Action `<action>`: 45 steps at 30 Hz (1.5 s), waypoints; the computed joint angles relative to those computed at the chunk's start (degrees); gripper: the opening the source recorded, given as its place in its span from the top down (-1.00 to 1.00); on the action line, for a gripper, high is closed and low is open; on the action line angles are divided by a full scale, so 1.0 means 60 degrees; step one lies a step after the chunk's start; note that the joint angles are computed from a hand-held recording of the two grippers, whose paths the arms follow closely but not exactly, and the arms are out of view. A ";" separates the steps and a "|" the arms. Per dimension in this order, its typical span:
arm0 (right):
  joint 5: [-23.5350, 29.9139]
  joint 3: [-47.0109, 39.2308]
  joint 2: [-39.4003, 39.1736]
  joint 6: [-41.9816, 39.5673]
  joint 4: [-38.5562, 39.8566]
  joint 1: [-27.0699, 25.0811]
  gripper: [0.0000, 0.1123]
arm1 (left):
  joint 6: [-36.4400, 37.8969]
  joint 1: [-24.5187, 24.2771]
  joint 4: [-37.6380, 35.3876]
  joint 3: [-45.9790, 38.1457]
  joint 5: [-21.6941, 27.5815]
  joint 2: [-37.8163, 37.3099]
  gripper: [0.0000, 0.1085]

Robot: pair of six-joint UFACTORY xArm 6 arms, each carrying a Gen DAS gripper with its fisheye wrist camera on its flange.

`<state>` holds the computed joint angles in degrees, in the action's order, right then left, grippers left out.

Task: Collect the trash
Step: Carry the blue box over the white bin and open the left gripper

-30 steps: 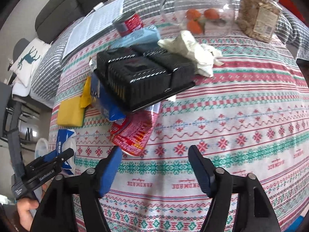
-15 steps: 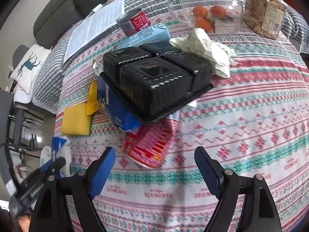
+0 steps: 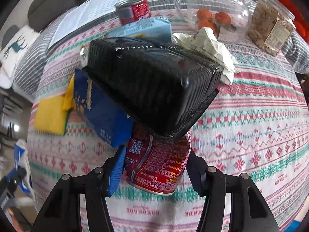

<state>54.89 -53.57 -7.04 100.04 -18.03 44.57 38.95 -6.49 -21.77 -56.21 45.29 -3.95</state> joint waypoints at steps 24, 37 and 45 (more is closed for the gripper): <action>-0.0155 0.0454 -0.1746 0.2178 -0.1021 0.1826 -0.06 | 0.1088 0.1940 -0.0876 -0.0362 0.0720 -0.0287 0.09; -0.0570 -0.1125 -0.0328 0.1487 -0.1287 0.1700 -0.05 | 0.1304 0.2886 -0.0993 -0.1206 0.0875 0.0510 0.09; -0.1227 -0.2572 0.1262 0.0370 -0.1054 0.1350 -0.06 | 0.1213 0.3242 -0.0925 -0.1714 0.0757 0.1167 0.09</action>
